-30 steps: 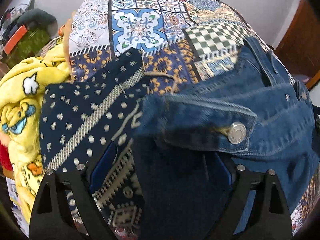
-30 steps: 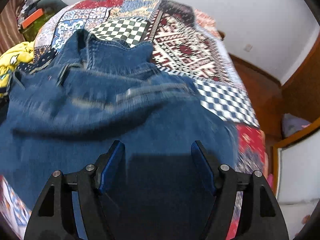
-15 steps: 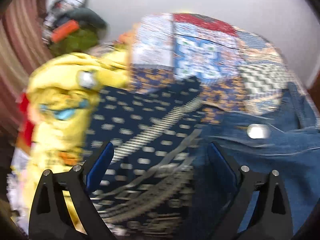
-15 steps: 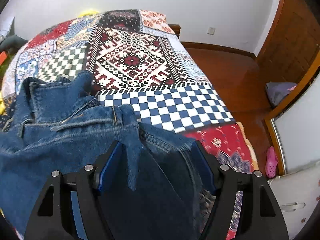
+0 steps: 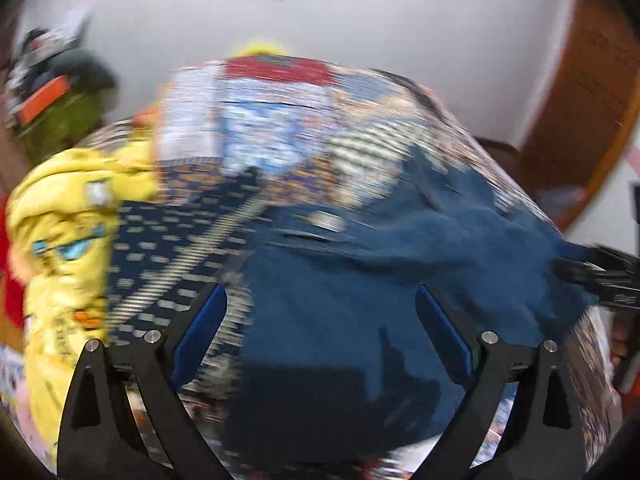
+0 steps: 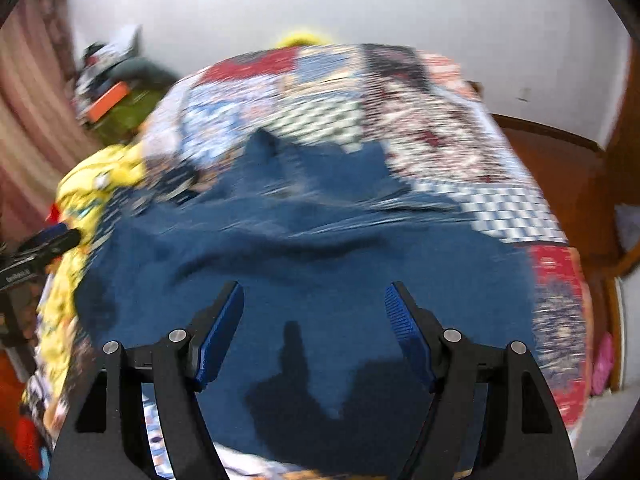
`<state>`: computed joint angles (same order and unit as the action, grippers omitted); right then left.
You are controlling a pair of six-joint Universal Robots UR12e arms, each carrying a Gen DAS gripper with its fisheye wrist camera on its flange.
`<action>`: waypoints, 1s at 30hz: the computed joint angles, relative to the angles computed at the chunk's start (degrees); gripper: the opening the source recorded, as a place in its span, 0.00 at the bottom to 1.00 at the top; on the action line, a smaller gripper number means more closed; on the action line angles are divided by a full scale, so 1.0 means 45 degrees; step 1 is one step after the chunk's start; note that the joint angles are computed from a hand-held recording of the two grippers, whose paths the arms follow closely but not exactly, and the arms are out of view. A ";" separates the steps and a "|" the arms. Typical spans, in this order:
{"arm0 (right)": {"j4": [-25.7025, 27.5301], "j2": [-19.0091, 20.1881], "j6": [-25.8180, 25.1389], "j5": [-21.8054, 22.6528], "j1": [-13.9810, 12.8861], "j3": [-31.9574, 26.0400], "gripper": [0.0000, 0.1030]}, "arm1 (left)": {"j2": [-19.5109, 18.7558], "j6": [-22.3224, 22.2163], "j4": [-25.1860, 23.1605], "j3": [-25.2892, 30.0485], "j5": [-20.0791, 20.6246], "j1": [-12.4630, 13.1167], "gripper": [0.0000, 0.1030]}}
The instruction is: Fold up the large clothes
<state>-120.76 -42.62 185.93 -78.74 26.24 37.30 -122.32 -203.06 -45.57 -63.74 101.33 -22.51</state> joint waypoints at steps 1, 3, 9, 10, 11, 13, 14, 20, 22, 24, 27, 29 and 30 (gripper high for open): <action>0.0089 0.0043 -0.0238 0.0237 0.0072 -0.0032 0.68 | -0.0116 0.0179 -0.0042 0.0115 -0.0468 -0.0063 0.93; 0.0332 0.0166 -0.0692 0.0477 0.0184 -0.0155 0.68 | -0.0318 0.0302 -0.0246 0.0292 -0.1145 -0.0140 0.93; 0.1304 0.0534 -0.1791 -0.0700 0.0364 -0.0405 0.68 | -0.0675 0.0741 -0.0945 0.0269 -0.0591 -0.0390 0.93; 0.1039 0.0369 -0.1676 -0.0557 0.0274 -0.0036 0.73 | -0.0597 0.1098 -0.0566 0.0022 -0.0204 -0.0460 0.93; 0.0805 0.0205 -0.1476 -0.0465 0.0182 0.0291 0.75 | -0.0534 0.1396 -0.0347 -0.0156 0.0026 -0.0507 0.93; 0.0509 -0.0093 -0.0980 -0.0506 0.0020 0.0816 0.77 | -0.0357 0.1879 -0.0113 -0.0516 0.0450 -0.0582 0.94; 0.0405 -0.0270 -0.0789 -0.0629 -0.0088 0.1133 0.77 | -0.0198 0.1910 0.0212 -0.0835 0.0355 -0.0555 0.94; -0.0471 -0.1209 -0.0149 -0.1637 -0.0370 0.2679 0.77 | 0.0619 0.0745 0.1113 -0.2225 0.0736 -0.0435 0.94; -0.0768 -0.1520 0.0138 -0.1646 -0.0466 0.3139 0.77 | 0.0865 0.0242 0.1139 -0.2565 0.1005 -0.0440 0.94; -0.1408 -0.1964 0.0523 -0.1525 -0.0596 0.3881 0.77 | 0.1144 -0.0475 0.1011 -0.2921 0.1255 -0.0395 0.94; -0.1695 -0.2395 0.0963 -0.1676 -0.0647 0.4517 0.77 | 0.1609 -0.1730 0.0874 -0.3531 0.1030 -0.0249 0.95; -0.1326 -0.2519 0.1267 -0.2624 -0.0564 0.4620 0.77 | 0.1756 -0.2917 -0.0203 -0.3574 0.2109 -0.0333 0.95; -0.1218 -0.2622 0.1400 -0.2729 -0.0585 0.4761 0.77 | 0.1814 -0.3198 -0.0480 -0.3595 0.2296 -0.0329 0.95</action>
